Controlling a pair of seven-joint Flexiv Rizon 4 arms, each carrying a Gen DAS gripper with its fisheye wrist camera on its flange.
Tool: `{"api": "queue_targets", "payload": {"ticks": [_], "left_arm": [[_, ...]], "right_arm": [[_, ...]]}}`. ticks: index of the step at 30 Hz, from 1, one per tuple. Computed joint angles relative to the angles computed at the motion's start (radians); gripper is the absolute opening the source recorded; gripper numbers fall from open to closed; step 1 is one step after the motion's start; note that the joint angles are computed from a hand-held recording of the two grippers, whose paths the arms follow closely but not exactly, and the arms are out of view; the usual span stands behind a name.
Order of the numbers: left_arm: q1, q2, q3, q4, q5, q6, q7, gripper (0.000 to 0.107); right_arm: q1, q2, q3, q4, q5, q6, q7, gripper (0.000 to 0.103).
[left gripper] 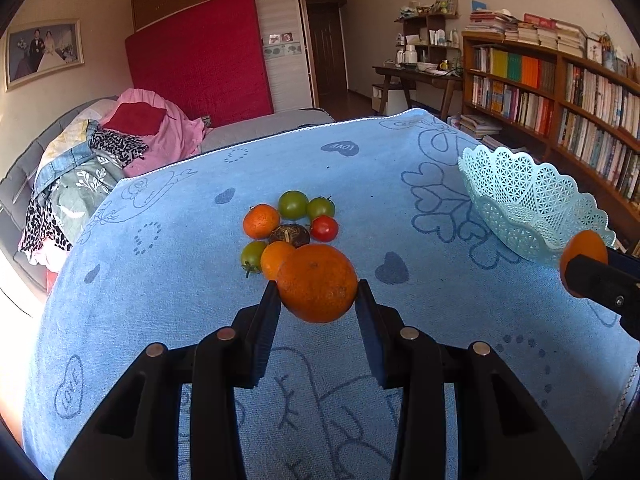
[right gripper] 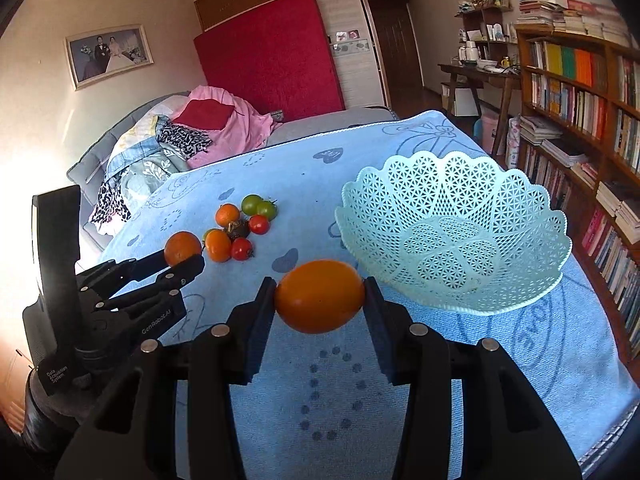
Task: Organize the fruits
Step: 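Carry both held oranges over the white lattice basket with both grippers, then open both grippers to drop the oranges into the basket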
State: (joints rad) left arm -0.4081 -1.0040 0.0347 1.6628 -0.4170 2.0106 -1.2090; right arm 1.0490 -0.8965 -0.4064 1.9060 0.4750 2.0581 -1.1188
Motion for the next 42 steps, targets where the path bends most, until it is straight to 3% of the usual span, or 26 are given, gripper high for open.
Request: {"api": "queue_targets", "payload": {"ticks": [7,16,29,41,42], "left_arm": [[-0.021,-0.001,0.002,-0.021,0.007,-0.007,0.013,0.039],[-0.052,-0.012,0.005,-0.069,0.010,-0.033,0.036,0.039],[-0.069,-0.057,-0.019,-0.220,0.058,-0.125,0.050,0.039],[0.010,-0.087,-0.156,-0.313,0.195,-0.193,0.044,0.040],[0.022,-0.090,-0.173,-0.315,0.209,-0.196,0.046,0.040]], "right_arm": [[0.014,0.012,-0.051,0.029,0.063,0.020,0.000,0.046],[-0.038,0.002,-0.050,0.018,0.081,0.009,0.022,0.046],[-0.034,-0.036,-0.111,0.034,0.089,-0.006,0.101,0.046],[-0.027,-0.057,-0.132,0.038,0.081,-0.017,0.157,0.047],[-0.031,-0.058,-0.130,0.039,0.083,-0.009,0.165,0.052]]}}
